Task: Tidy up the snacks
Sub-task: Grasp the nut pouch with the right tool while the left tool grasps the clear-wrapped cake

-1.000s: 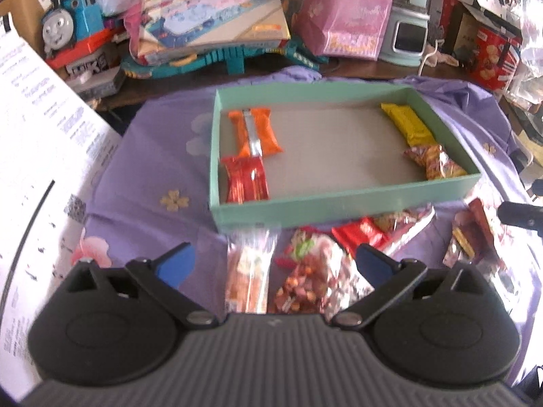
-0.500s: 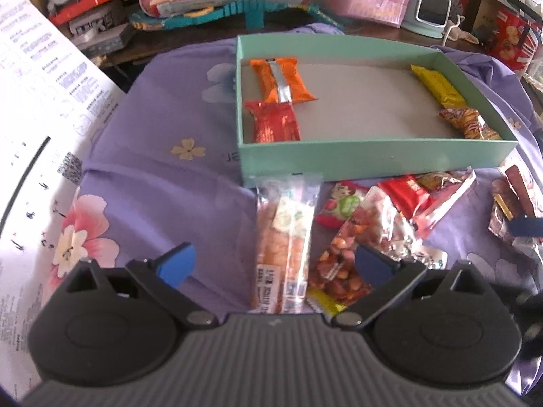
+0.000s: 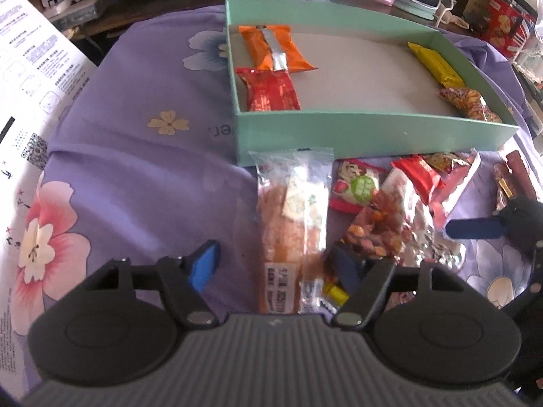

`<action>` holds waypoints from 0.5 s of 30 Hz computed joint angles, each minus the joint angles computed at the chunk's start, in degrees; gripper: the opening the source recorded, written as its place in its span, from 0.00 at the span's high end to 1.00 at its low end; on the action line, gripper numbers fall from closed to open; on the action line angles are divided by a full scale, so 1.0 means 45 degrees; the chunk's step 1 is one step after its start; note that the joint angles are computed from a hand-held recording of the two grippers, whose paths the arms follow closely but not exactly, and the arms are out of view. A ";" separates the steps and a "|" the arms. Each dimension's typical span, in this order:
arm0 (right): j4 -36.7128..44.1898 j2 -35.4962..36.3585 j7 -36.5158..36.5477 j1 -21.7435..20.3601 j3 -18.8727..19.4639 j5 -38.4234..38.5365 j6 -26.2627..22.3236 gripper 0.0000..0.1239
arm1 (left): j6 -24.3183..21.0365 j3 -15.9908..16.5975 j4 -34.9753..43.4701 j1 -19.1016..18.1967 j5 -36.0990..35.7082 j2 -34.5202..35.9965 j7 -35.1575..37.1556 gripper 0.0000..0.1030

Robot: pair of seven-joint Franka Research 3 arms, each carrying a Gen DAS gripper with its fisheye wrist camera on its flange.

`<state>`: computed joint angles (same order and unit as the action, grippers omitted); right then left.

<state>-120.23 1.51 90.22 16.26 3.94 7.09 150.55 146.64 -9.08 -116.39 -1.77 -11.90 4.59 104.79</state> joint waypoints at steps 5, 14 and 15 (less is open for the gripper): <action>-0.0184 0.0045 0.0366 0.0115 0.0005 -0.1353 0.0161 0.24 | -0.0167 0.0007 0.0252 0.0078 -0.0047 0.0229 -0.0158 0.35; -0.0588 -0.0260 0.1156 0.0119 0.0052 -0.2126 0.0472 0.33 | 0.0124 -0.0119 0.0071 -0.0068 0.0603 0.0176 -0.0668 0.56; -0.0609 -0.0280 0.1179 0.0111 0.0056 -0.1987 0.0480 0.33 | 0.0056 -0.0140 0.0069 -0.0047 0.0385 0.0142 -0.0537 0.60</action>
